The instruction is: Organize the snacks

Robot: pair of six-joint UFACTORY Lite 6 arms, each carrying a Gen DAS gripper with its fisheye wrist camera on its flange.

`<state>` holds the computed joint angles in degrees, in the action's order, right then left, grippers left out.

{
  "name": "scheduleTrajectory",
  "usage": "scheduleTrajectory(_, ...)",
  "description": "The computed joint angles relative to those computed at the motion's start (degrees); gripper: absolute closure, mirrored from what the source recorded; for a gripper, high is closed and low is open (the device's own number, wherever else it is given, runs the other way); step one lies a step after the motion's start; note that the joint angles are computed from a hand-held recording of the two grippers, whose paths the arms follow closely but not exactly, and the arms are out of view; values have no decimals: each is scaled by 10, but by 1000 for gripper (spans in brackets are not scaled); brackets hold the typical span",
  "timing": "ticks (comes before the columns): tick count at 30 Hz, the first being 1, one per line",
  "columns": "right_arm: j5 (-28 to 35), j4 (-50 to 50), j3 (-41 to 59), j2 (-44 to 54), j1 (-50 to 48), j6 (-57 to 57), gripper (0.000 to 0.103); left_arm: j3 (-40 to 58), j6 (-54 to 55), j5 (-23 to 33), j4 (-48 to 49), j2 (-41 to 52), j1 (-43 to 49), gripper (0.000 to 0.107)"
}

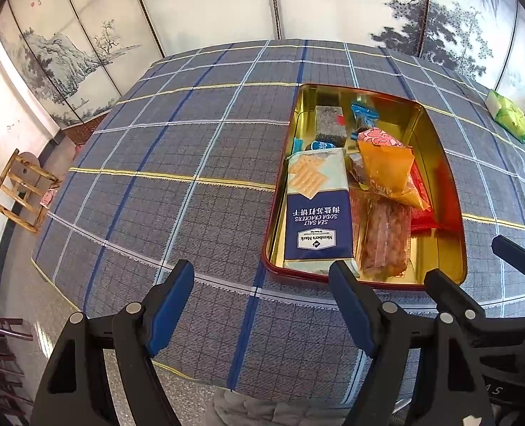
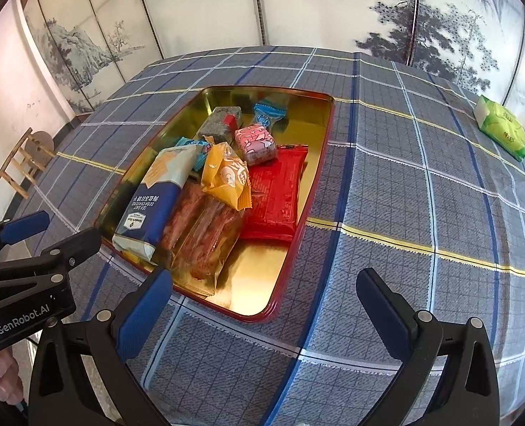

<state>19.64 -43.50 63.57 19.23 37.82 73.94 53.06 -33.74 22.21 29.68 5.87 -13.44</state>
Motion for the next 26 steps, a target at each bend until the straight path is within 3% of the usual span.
scheduleTrajectory(26,-3,14,-3,3,-2,-7,0,-7,5,-13,3,5,1,31)
